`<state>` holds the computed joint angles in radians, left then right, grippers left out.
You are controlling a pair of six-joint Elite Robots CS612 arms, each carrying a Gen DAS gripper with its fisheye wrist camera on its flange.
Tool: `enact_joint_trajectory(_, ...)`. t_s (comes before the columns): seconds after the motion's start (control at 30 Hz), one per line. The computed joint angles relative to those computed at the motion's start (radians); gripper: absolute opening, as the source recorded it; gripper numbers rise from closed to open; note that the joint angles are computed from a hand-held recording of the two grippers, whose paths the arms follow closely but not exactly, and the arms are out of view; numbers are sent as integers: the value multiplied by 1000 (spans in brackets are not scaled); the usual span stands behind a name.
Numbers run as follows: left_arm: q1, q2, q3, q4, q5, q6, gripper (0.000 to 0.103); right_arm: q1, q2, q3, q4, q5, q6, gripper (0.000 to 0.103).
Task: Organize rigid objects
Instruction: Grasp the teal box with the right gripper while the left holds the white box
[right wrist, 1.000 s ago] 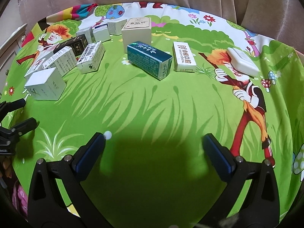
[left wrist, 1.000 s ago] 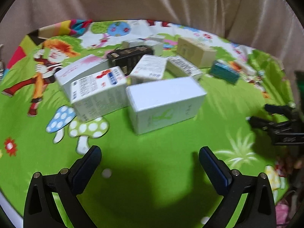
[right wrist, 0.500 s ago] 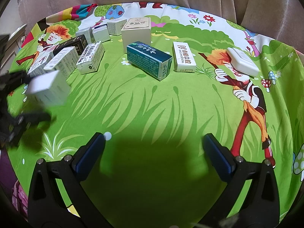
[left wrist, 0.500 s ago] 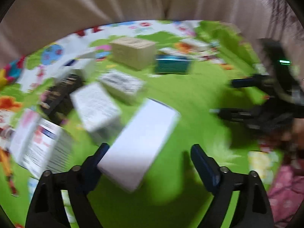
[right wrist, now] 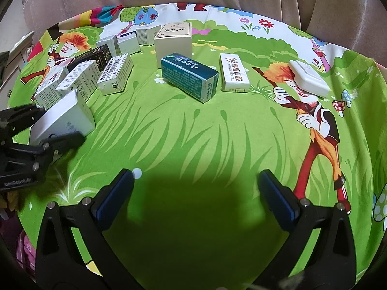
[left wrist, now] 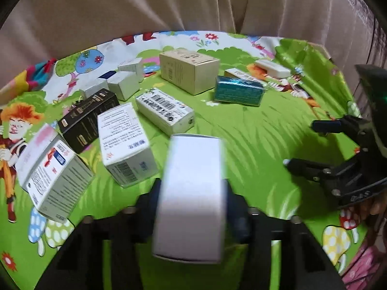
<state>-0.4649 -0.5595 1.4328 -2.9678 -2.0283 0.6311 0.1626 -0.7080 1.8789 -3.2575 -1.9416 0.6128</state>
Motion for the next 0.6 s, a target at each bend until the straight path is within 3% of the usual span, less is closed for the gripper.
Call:
enact_joint_trajectory(0.23,1,11,-6,-40,19,-85,44,-63,12,-35,1,98,-146,103)
enact_joint_trajectory(0.37,-2,12,-5,-53,33,-99,44,-97,39,-94,-5,187,-305,103)
enact_joint_trajectory(0.5,-4,12,-4,-61,45,-106,45,-124,61,-147,14,233,-366,103)
enact_joint_trajectory(0.53,-4,12,-5,-62,47,-110,45,-128,64,-153,12,241,-375,100)
enact_joint_trajectory(0.6,-3,13,-4,-64,49,-113,46,-128,62,-148,-7,238,-374,70)
